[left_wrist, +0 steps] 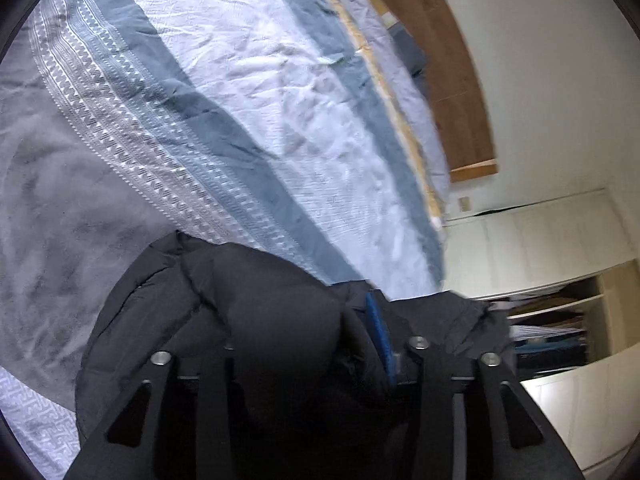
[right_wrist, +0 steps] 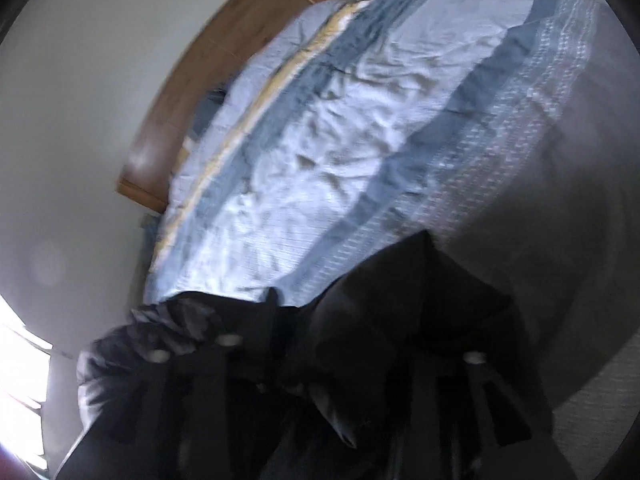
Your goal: Fold large clothes
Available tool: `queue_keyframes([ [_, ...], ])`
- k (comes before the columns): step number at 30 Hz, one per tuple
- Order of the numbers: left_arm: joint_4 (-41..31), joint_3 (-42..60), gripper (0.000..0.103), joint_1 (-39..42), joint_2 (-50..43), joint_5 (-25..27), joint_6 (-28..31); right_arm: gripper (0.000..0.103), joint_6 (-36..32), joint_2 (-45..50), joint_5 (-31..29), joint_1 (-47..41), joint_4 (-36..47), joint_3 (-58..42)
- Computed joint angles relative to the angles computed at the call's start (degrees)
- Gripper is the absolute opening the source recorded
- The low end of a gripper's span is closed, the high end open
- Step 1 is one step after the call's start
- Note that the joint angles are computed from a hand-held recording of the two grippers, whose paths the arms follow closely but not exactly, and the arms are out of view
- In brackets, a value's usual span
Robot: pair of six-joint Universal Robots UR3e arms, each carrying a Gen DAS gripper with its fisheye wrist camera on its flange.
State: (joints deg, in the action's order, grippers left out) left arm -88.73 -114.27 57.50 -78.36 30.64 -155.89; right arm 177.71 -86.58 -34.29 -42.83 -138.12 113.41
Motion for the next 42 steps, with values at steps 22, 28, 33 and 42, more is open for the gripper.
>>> queue_keyframes([
  [22, -51.1, 28.0, 0.086, 16.6, 21.6, 6.9, 31.6, 0.076, -21.8, -24.3, 2.8, -5.5, 42.4, -13.6],
  [28, -13.6, 12.5, 0.085, -10.5, 26.0, 11.9, 5.2, 0.076, -15.3, -27.8, -8.6, 12.5, 25.6, -6.6],
  [33, 20.7, 10.8, 0.086, -35.5, 10.6, 25.6, -16.7, 0.076, -7.9, -17.4, -19.4, 28.2, 7.6, -6.3],
  [42, 32.9, 23.9, 0.091, -47.7, -15.7, 40.3, -25.7, 0.076, -1.6, 7.2, -32.0, 38.8, -0.3, -21.7],
])
